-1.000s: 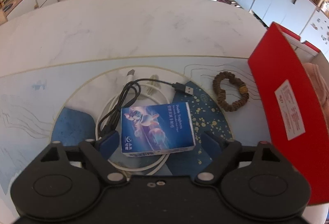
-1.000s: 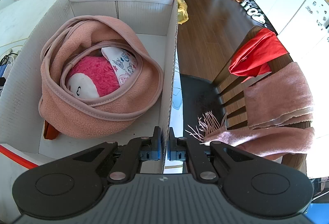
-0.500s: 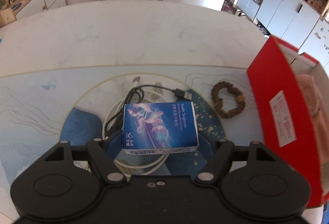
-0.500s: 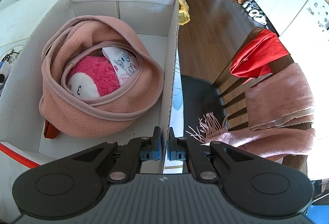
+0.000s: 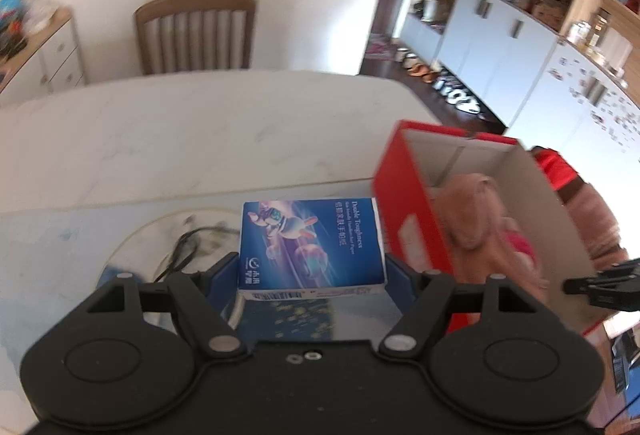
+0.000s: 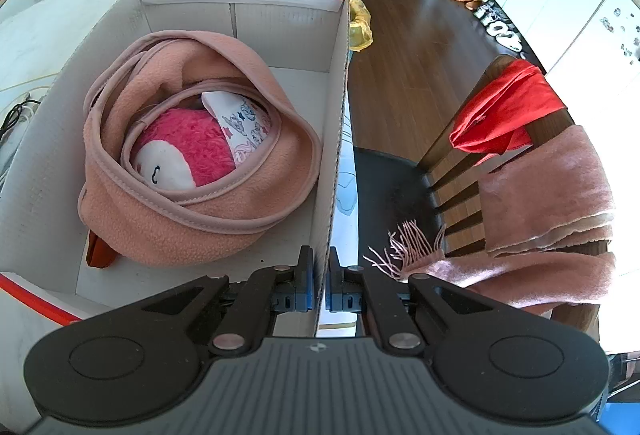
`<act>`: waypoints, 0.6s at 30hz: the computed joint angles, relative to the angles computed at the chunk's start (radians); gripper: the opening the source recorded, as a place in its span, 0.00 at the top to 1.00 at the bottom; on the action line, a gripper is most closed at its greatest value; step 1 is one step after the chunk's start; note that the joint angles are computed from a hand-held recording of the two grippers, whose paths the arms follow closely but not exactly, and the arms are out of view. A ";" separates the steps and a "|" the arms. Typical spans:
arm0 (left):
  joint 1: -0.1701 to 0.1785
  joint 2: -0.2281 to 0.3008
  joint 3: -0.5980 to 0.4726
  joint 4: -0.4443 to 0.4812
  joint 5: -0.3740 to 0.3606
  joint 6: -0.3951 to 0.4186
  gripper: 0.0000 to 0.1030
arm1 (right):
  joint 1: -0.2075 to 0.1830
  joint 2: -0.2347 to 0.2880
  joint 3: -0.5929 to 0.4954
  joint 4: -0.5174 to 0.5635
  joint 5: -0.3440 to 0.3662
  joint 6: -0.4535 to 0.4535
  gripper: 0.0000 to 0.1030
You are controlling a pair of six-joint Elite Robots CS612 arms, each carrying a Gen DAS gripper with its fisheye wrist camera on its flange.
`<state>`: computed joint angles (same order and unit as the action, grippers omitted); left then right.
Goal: Organize objects
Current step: 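Grasp the blue card box with the left gripper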
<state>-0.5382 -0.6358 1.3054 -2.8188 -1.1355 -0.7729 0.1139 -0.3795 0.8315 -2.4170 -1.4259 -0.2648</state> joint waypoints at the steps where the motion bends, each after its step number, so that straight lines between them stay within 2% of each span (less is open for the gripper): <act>1: -0.003 0.003 -0.007 -0.008 -0.003 0.016 0.28 | 0.000 0.000 0.001 -0.001 0.001 0.000 0.96; 5: -0.012 0.020 -0.048 -0.022 -0.025 0.073 0.28 | 0.000 -0.003 0.005 -0.005 0.002 -0.001 0.96; 18: -0.035 0.098 -0.225 0.025 -0.084 0.234 0.28 | -0.001 -0.006 0.015 -0.017 0.012 -0.013 0.96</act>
<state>-0.5735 -0.5375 1.0801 -2.7942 -1.2198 -0.5393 0.1130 -0.3858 0.8460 -2.4338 -1.4139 -0.2773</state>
